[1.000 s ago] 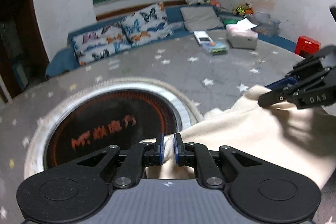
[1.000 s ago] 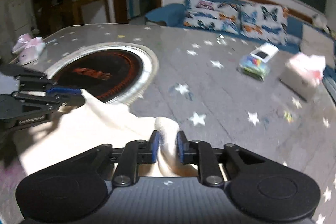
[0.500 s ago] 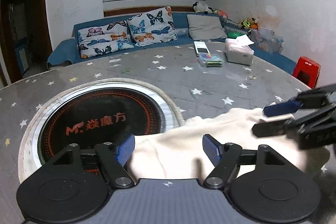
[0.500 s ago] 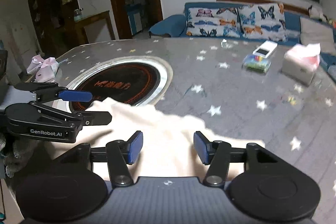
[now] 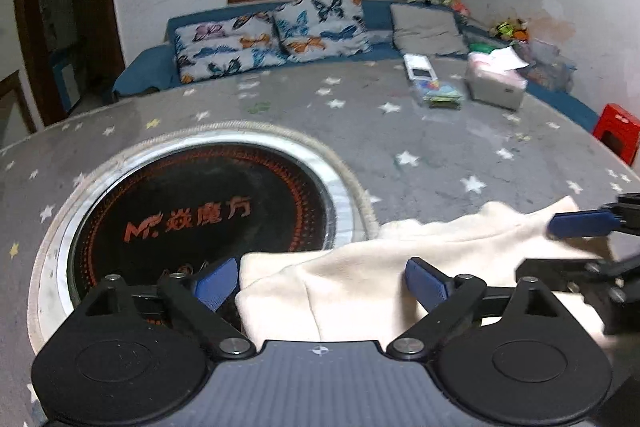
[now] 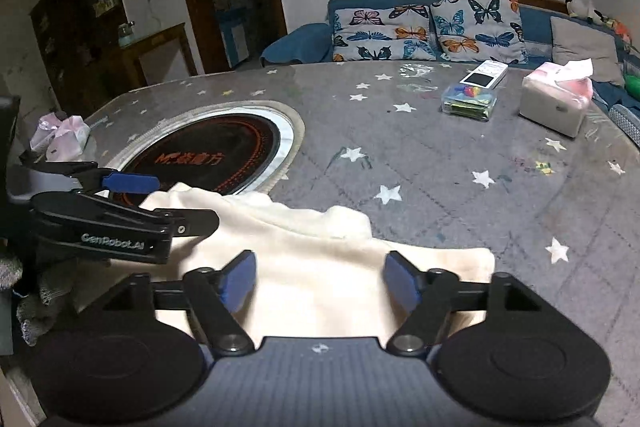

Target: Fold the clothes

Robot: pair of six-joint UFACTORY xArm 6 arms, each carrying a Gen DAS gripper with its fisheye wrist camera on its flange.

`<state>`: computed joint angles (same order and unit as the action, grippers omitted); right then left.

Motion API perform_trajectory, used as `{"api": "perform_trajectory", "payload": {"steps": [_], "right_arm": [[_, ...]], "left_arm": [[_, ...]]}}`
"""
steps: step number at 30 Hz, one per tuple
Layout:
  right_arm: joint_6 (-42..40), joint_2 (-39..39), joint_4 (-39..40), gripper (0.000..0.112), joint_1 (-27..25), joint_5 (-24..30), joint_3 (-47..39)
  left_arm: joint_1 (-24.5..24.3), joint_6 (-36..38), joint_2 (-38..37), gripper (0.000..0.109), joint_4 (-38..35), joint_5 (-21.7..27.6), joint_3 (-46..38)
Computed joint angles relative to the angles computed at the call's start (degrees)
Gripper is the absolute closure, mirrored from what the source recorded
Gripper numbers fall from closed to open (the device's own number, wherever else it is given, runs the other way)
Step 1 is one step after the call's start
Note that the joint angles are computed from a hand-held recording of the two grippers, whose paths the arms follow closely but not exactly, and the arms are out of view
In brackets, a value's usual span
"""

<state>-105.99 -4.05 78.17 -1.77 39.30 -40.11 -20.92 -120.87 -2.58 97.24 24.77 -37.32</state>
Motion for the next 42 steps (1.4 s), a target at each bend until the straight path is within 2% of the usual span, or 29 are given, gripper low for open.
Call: {"api": "perform_trajectory", "payload": {"steps": [2, 5, 10, 12, 18, 33, 42], "right_arm": [[0.62, 0.60, -0.18, 0.038, 0.73, -1.19, -0.14], [0.63, 0.54, -0.49, 0.029, 1.26, -1.77, -0.01], [-0.52, -2.63, -0.12, 0.021, 1.54, -1.88, 2.20], [-1.21, -4.27, -0.15, 0.013, 1.46, -1.73, 3.59], [-3.24, -8.71, -0.55, 0.009, 0.78, -0.75, 7.82], [-9.17, -10.18, 5.30, 0.009, 5.17, -8.69, 11.98], [-8.21, -9.80, 4.97, 0.009, 5.55, -9.28, 11.63]], "left_arm": [[0.18, 0.25, 0.59, 0.010, -1.17, -0.01, -0.24], [0.30, 0.76, 0.14, 0.006, -2.20, -0.02, 0.13], [-0.22, 1.44, -1.41, 0.006, -4.43, 0.94, 1.34], [-0.54, 1.62, -2.34, 0.006, -5.38, 1.45, 2.20], [-1.85, 0.94, -4.98, 0.006, -7.49, 3.22, 5.04], [-3.11, -3.21, -11.29, 0.006, -10.64, 4.20, 11.66], [-3.81, -6.62, -11.22, 0.006, -9.89, 4.91, 12.17]]}}
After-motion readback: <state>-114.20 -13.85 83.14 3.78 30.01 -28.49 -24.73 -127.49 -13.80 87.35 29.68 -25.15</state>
